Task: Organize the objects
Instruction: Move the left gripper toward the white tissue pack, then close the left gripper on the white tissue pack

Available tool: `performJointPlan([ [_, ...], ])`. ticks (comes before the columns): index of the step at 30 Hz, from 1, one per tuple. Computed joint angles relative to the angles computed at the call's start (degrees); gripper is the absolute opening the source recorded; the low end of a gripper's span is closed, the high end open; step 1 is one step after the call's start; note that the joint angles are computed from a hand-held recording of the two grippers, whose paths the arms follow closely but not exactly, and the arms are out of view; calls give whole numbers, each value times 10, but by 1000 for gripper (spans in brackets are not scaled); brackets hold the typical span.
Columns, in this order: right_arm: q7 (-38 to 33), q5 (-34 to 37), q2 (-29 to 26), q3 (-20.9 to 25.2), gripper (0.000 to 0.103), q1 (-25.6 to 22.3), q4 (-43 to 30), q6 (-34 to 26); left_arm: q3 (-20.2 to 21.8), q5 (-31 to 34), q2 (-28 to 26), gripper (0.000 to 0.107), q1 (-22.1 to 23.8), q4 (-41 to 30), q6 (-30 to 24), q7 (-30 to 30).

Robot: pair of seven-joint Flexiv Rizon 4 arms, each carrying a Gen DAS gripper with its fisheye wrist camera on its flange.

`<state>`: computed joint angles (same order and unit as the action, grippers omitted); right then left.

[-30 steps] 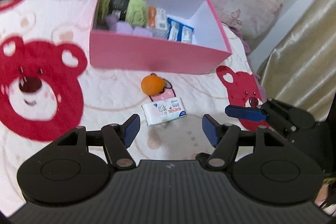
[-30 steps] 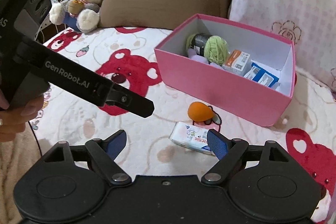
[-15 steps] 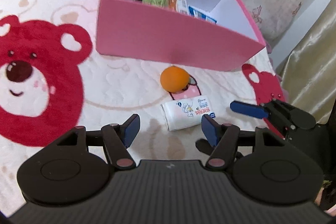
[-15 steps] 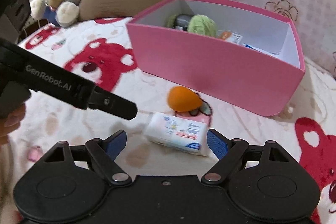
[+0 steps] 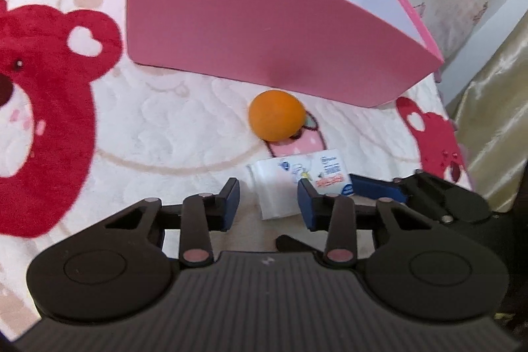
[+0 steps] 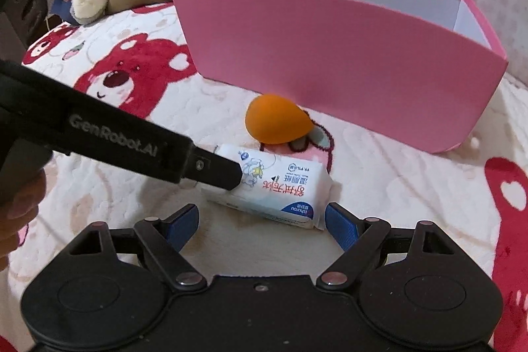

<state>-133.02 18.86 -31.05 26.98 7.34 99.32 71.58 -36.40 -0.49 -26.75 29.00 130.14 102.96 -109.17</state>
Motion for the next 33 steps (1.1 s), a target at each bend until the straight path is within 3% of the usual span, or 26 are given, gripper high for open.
performJointPlan([
  [3,6,2,-3,-1,87,1,-3,-2,-47,12,-23,37,41,1,10,-3],
  [7,3,8,-7,3,92,-2,-7,-8,-52,21,-30,37,45,-2,13,-13],
  [10,-5,16,-13,8,97,-3,-9,-4,-48,21,-30,28,44,-3,10,-25],
  [14,-6,12,-14,7,97,1,-4,12,-53,21,-34,25,51,-2,10,-30],
  [19,21,-10,-3,-13,77,16,11,32,-54,26,-28,25,51,-1,6,-30],
  [22,23,-16,-2,-4,71,8,14,37,-49,25,-21,25,46,0,6,-30],
  [33,14,-19,29,10,69,-12,34,20,-60,19,6,28,49,13,-7,-27],
])
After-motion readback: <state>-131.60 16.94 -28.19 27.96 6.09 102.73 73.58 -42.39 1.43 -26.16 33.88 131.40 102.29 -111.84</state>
